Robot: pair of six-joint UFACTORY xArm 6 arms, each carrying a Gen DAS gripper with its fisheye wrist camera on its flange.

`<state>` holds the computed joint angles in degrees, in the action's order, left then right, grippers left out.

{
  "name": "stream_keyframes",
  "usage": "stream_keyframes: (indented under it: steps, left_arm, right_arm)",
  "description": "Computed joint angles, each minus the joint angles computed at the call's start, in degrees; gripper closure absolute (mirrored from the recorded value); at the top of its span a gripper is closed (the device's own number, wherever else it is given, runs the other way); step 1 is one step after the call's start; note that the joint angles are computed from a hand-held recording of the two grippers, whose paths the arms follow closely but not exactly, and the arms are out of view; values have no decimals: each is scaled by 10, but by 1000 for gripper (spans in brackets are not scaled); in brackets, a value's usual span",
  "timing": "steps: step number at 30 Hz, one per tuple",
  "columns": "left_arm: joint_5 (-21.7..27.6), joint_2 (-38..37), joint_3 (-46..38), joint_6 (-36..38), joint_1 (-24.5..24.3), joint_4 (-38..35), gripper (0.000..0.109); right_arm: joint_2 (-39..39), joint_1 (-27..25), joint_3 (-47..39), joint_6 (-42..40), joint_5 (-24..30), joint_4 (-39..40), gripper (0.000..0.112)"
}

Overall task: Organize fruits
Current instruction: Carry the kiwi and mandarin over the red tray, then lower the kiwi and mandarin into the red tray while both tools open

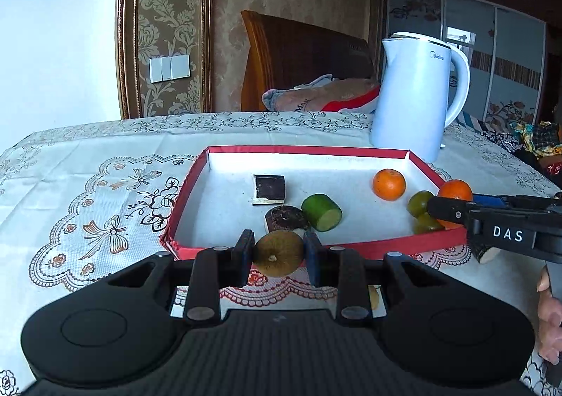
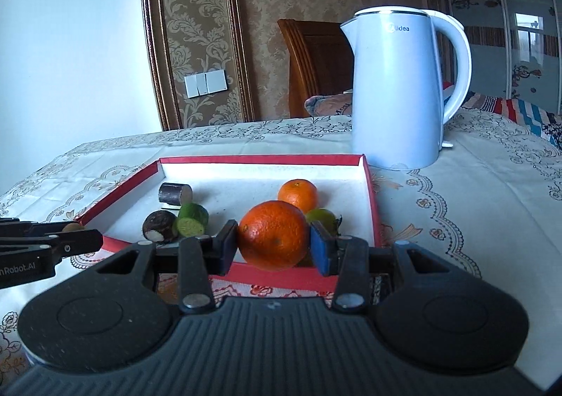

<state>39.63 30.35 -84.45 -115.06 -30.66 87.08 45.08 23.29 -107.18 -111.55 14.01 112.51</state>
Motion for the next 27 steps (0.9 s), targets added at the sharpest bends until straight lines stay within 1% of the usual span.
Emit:
stream_keyframes:
  steps: [3, 4, 7, 10, 15, 21, 27]
  left_arm:
    - [0, 19, -27, 21, 12, -25, 79]
    - [5, 25, -36, 28, 14, -31, 79]
    - [18, 40, -57, 44, 21, -42, 79]
    - [19, 50, -70, 47, 29, -50, 79]
    - [28, 59, -78, 60, 37, -68, 79]
    - [49, 74, -94, 84, 39, -84, 79]
    - [41, 84, -104, 98, 51, -111, 79]
  right_arm:
    - [25, 9, -36, 41, -14, -47, 71]
    - [34, 11, -49, 72, -17, -76, 71]
    - [71, 19, -93, 201, -26, -200, 71]
    - [104, 24, -130, 304, -36, -307, 71]
    - [144, 31, -175, 406, -50, -420, 71]
    - [192, 32, -230, 561, -50, -591, 71]
    - [222, 26, -270, 651, -33, -676, 71]
